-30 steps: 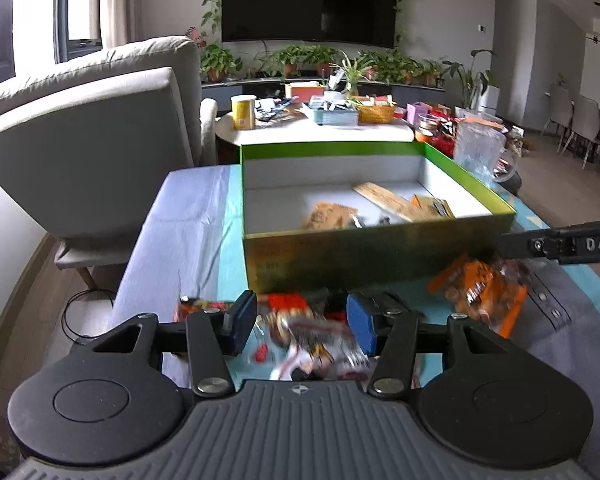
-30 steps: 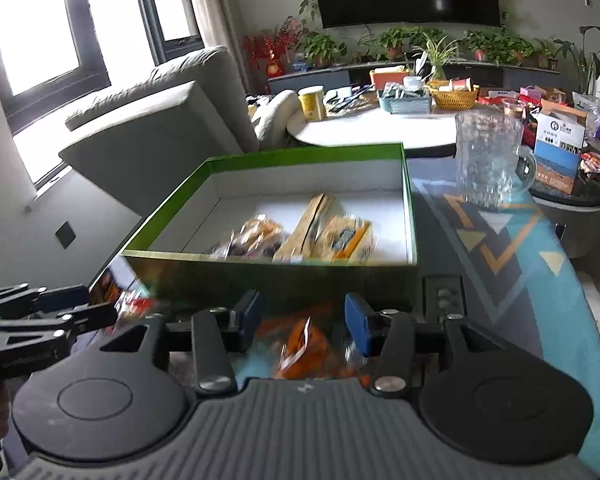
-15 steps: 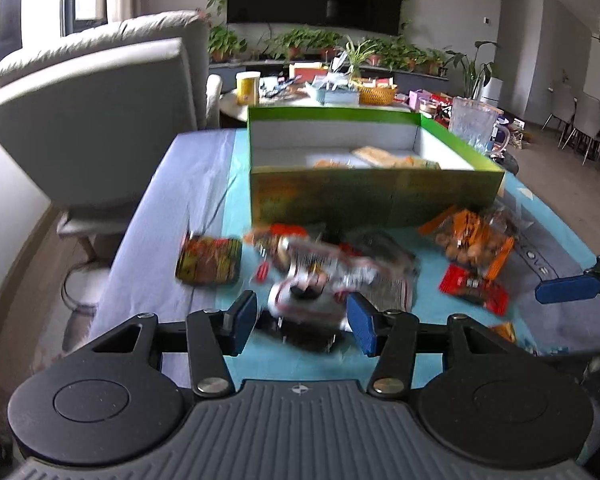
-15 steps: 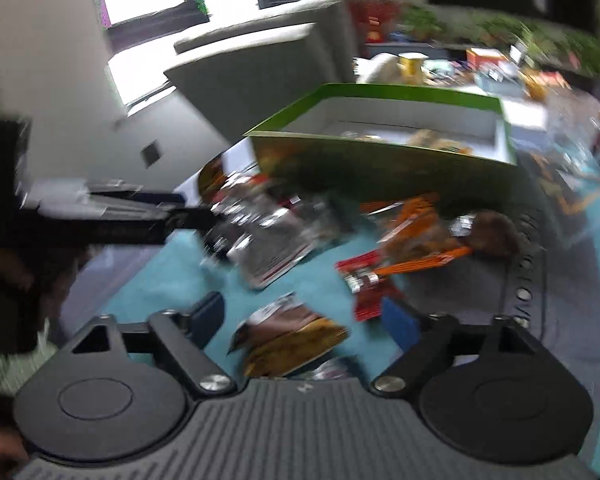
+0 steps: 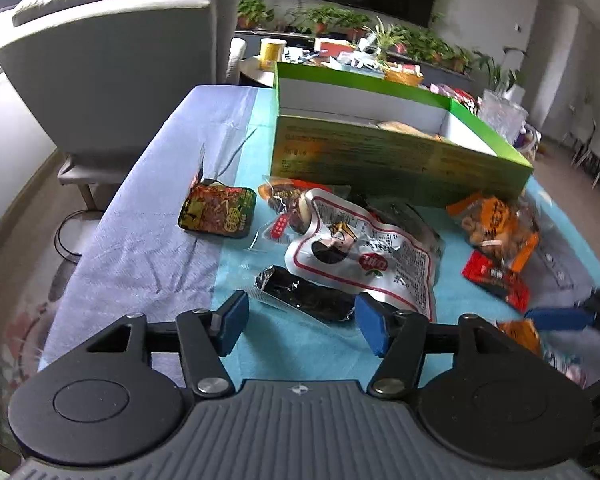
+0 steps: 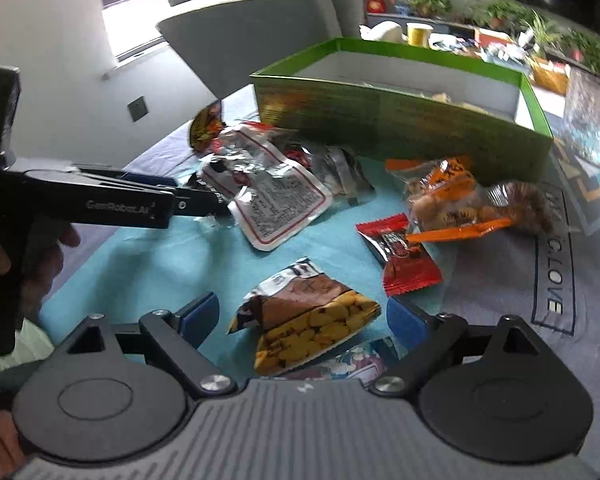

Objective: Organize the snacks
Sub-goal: 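Move both tools back toward the remaining snack pile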

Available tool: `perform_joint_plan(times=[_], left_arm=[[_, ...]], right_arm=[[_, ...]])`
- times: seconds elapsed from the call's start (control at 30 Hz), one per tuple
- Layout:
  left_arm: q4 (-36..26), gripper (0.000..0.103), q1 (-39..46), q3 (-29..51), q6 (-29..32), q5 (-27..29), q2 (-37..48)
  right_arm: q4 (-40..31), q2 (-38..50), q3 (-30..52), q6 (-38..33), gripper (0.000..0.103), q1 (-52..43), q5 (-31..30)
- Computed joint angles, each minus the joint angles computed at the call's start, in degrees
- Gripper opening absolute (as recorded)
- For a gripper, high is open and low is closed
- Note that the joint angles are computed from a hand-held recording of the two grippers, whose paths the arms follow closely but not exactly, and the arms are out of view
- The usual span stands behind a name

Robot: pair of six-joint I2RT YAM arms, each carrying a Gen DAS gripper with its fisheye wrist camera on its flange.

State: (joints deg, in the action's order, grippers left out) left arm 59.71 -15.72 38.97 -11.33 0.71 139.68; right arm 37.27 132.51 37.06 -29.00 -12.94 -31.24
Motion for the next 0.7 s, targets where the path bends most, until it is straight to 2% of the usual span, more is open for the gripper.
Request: perform_joint_plan(times=[0.17,0.37,0.53,0.7], left_arm=[[-3.8,0.058,-0.8,1.5,-3.0,-1.2,-1.3],[-7.5,0.060,-1.5,2.6,-6.5,-1.3,-2.6],[-10.2,0.061,-4.2,4.6,-1.6,-7.3,-2.1],[-12.0,0.061,-2.9,1.4,-0.2,-5.9,-4.8]], right_arm=[[1.5,0.3,0.0,2.8,0.092,0.1,1.0],[3.8,0.3,-1.6,1.9,0.092,0.6,2.1],[3.4,0.0,-1.6,1.9,0.092,0.4,1.8],[2.0,-0.4,-1.0,2.5,0.092,0.0,1.1]])
